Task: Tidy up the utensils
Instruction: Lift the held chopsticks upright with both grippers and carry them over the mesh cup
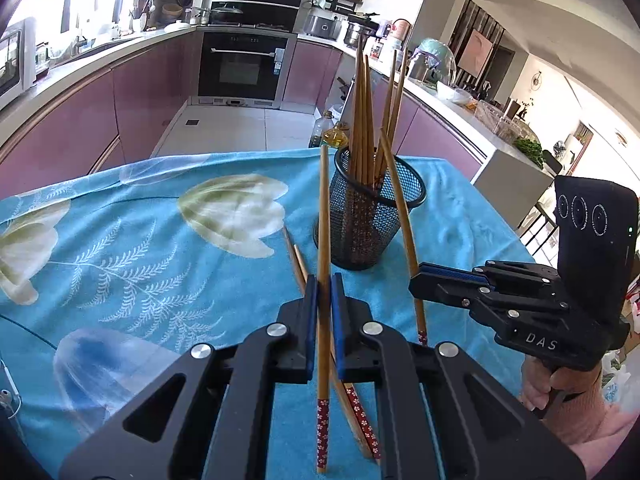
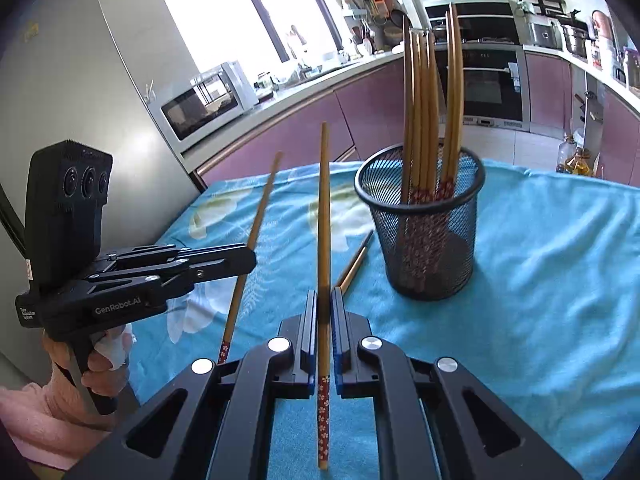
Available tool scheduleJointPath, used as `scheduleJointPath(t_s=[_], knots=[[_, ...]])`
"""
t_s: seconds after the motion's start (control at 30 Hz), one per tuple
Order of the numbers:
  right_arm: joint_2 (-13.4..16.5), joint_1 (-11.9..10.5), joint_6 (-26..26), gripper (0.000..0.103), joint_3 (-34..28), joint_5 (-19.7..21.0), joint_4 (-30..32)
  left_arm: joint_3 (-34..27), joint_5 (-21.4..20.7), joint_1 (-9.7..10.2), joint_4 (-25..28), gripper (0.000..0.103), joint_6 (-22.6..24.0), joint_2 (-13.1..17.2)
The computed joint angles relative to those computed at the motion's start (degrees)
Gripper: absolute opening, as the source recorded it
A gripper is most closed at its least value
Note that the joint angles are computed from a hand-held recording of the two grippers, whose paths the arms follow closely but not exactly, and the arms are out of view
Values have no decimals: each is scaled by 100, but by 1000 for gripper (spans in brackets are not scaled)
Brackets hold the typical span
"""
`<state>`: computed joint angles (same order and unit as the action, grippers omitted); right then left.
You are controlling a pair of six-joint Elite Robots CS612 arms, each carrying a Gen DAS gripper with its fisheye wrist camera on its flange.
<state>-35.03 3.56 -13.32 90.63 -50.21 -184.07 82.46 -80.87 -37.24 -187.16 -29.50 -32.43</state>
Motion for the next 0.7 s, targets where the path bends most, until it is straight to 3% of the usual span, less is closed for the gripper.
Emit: scheduleJointPath(t_s=[0.37, 0.7], knots=[[-22, -121, 350, 6, 34, 102, -641, 262, 242, -60, -600, 7, 66, -222], [-33, -142, 482, 6, -37, 75, -1032, 196, 286, -57, -948, 7, 122, -248]])
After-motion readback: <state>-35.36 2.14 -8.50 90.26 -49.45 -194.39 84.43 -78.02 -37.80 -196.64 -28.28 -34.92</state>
